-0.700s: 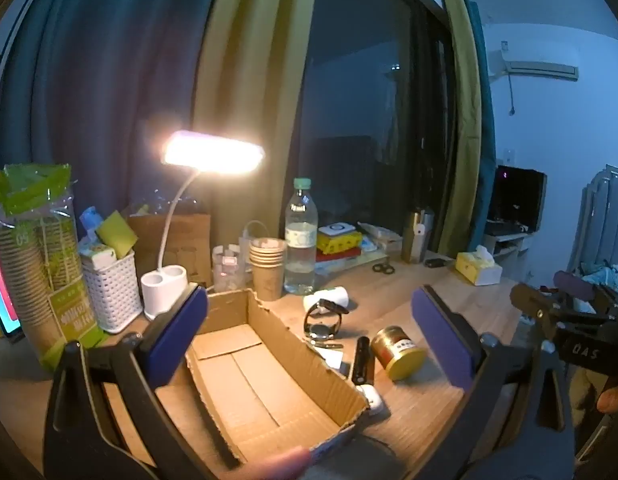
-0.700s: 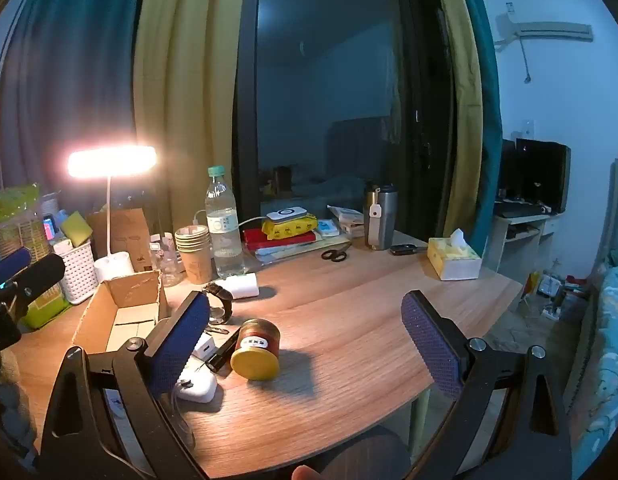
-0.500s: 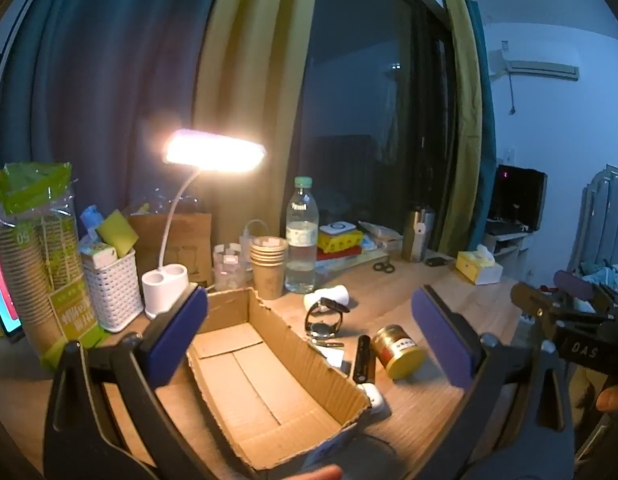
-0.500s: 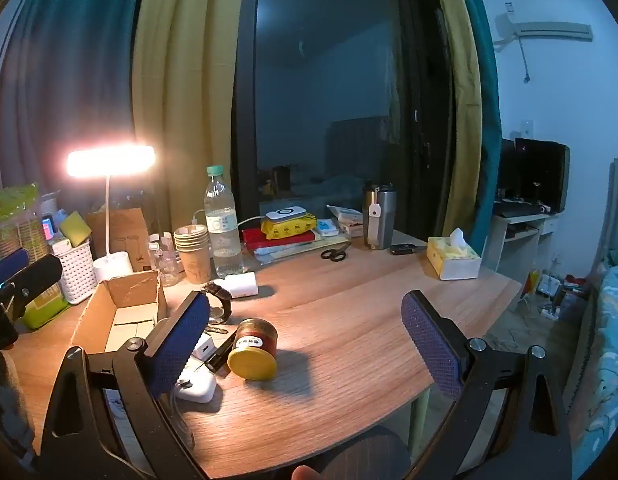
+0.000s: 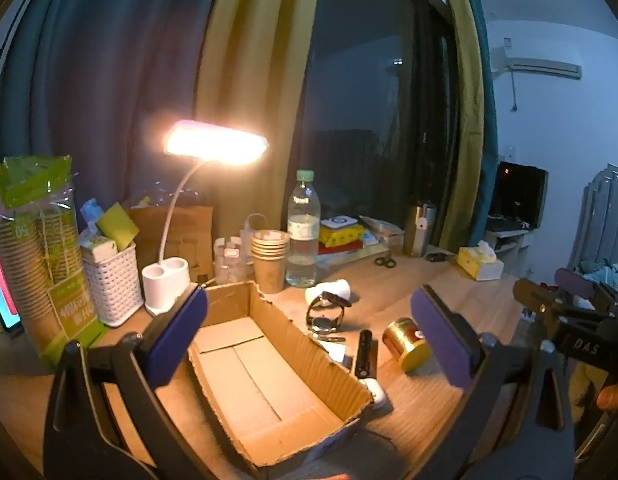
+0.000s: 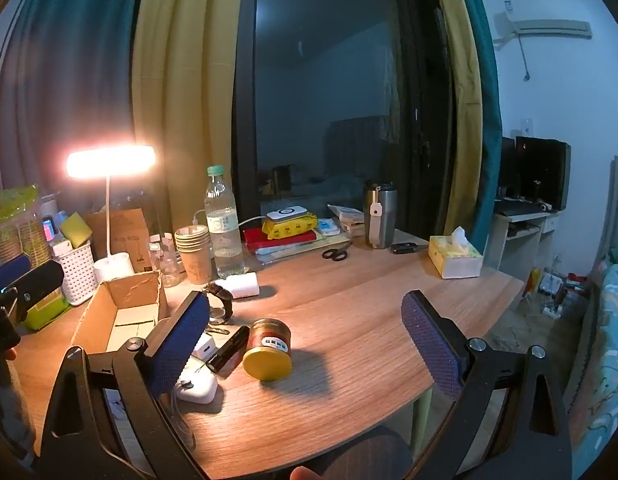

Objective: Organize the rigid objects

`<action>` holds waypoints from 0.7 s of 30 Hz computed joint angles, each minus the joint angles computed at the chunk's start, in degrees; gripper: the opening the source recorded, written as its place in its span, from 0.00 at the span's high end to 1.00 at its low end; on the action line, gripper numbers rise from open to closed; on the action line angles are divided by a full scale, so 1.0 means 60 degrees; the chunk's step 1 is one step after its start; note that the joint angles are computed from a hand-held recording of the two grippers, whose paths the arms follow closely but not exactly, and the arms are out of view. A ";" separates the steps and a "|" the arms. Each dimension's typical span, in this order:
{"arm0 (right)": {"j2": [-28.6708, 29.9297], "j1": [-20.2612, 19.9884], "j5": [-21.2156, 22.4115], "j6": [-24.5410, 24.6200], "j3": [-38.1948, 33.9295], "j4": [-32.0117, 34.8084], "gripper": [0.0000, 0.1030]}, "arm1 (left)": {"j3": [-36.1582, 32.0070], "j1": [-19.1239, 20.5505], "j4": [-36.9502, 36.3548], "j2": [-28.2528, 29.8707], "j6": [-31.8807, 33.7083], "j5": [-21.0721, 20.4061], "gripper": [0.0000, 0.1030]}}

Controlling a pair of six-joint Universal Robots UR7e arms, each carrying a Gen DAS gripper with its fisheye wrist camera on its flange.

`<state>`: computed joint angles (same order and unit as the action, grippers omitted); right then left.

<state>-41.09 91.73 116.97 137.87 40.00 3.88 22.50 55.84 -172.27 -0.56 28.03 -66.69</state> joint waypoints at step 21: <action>-0.0053 -0.0017 -0.0159 0.0153 0.0189 0.0082 0.05 | 0.0257 0.0070 0.0221 -0.0154 -0.0412 -0.0010 0.01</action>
<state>-41.41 91.63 116.02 138.79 41.13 4.38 24.03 56.26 -170.95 -1.48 25.55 -66.74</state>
